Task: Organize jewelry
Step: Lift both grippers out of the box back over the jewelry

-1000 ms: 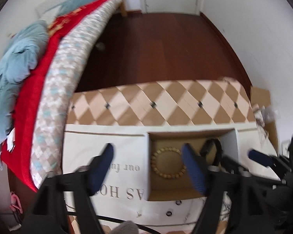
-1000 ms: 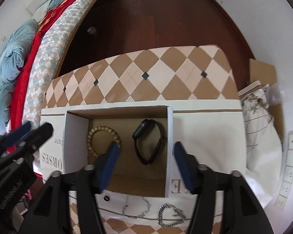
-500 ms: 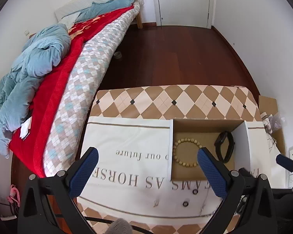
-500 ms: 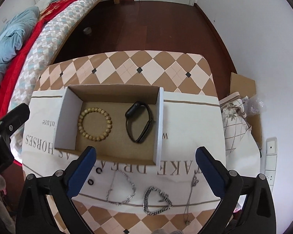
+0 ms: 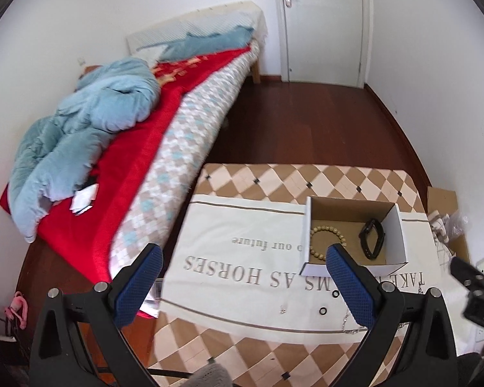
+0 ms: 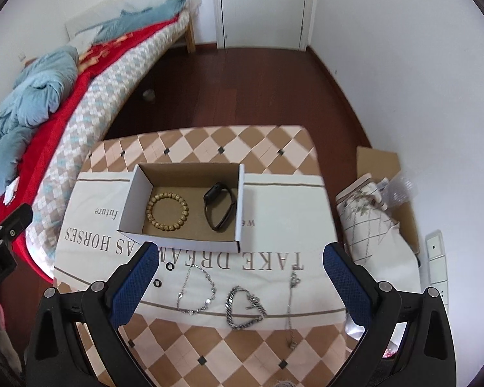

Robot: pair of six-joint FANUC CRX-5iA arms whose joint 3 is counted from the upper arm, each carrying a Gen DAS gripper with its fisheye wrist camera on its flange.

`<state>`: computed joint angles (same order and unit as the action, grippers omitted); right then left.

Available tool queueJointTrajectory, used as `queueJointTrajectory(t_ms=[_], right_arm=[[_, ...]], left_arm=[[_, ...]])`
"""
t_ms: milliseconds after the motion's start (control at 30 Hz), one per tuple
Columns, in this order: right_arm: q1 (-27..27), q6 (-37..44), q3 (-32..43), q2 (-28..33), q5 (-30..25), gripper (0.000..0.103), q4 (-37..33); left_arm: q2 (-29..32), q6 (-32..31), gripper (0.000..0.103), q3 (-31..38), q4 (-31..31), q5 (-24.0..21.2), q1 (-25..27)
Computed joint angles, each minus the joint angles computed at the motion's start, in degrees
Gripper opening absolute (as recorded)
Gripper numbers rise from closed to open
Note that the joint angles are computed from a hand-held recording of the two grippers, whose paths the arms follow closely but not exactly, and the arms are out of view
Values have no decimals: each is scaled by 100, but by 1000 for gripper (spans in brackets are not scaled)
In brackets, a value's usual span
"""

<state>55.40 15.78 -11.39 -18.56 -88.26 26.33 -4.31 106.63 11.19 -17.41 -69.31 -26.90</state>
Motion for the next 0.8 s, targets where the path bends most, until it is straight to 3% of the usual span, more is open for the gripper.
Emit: queueJointTrajectory(t_ms=[167,300,467,500,600,633,800], right_arm=[[585,-608,-205,-540,-403,103,308],[1218,-1321,-450,-925,-928,103,537],[1717,-2170,-969,-1441,-1239,102,242],[1712,-2273,-1111,-1553,-1182,97,114],[1352,-2259,-1543,-1770,-726,66,-489],[1245,-2218,-1660,-1794,-552,59,-637],[667,-1762,-2166,-1671,466,59,-1157]], left_arm=[[-422,254,103,-249,-102,1,66],[-513,584,103,-223,-651,-285,-240],[-518,679,103,-553,-677,-197,-567],[-419,649,103,-595,-655,-235,-655],[-129,624,103,-731,-447,-268,-768],[24,637,103,-776,-356,-263,-792],[699,402,100,-811,183,-218,-754]])
